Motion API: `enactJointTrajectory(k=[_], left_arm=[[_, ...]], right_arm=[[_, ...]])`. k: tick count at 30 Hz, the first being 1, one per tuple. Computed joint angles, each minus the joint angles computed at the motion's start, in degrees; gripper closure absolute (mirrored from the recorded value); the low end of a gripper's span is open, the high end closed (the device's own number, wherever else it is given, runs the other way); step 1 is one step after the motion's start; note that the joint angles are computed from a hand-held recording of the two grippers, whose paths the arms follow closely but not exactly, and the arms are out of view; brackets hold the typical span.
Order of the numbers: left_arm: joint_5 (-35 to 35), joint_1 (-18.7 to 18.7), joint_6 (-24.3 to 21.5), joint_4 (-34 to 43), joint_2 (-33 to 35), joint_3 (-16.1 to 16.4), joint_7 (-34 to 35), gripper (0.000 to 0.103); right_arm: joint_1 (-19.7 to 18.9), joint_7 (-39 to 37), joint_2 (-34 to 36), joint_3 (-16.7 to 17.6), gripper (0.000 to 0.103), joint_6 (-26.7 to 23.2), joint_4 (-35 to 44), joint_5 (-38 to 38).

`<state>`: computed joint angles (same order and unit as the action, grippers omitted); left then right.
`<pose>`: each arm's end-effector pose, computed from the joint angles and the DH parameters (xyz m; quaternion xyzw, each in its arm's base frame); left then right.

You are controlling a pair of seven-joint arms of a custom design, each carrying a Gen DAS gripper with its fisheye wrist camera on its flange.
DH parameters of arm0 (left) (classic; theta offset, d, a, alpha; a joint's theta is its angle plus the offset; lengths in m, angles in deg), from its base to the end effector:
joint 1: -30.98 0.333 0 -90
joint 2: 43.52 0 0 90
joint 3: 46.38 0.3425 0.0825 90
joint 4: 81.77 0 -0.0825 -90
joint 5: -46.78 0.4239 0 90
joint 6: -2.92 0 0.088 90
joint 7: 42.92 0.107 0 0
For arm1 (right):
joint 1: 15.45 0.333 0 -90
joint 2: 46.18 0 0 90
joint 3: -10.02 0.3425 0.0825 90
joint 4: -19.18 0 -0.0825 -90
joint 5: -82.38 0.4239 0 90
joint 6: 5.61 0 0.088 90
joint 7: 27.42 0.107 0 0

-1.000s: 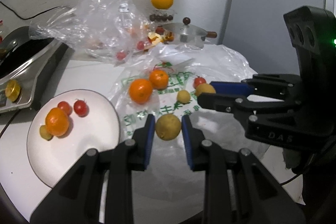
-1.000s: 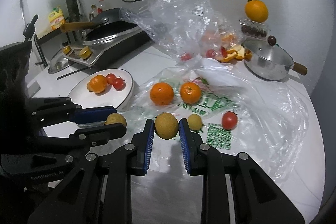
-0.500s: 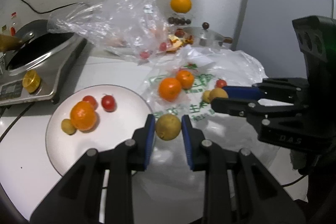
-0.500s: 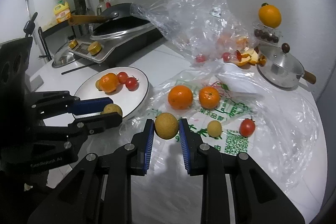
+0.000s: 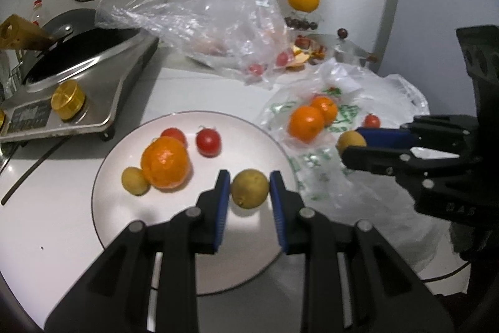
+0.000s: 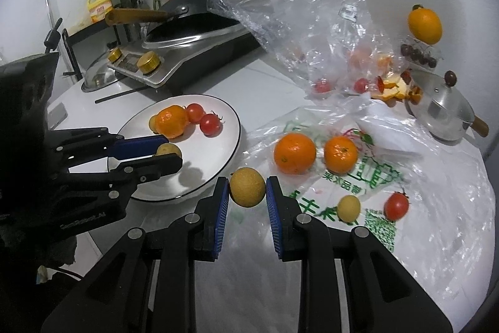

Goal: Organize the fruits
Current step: 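Lower the yellow fruit onto the plate and open the left tool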

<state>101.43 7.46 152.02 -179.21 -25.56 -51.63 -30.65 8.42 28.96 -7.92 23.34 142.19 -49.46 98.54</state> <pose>0.6364 -0.3601 0.4794 -0.6951 0.5835 -0.3061 0.2876 0.7094 0.4521 0.4914 -0.8773 0.2819 -0.1155 0.3708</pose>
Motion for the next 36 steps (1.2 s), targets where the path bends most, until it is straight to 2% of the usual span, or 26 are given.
enactJointTrajectory(k=[17,27,29,36], left_arm=[[-2.5,0.0,-4.1,3.4,3.0,0.7,5.3,0.076],[-4.2,0.1,-2.8,3.3,3.5,1.2,5.3,0.075],[-4.5,0.1,-2.8,3.4,3.5,1.2,5.4,0.068],[-2.4,-0.2,-0.3,1.5,1.7,1.7,3.1,0.064]], right_arm=[[1.3,0.4,6.3,-0.6,0.076,-5.6,9.9,-0.5],[1.6,0.6,6.3,-1.0,0.076,-5.2,9.7,-0.7],[1.6,0.7,6.0,-1.1,0.076,-4.9,9.3,-0.9],[1.9,1.0,4.8,-1.2,0.076,-3.6,7.5,-1.5]])
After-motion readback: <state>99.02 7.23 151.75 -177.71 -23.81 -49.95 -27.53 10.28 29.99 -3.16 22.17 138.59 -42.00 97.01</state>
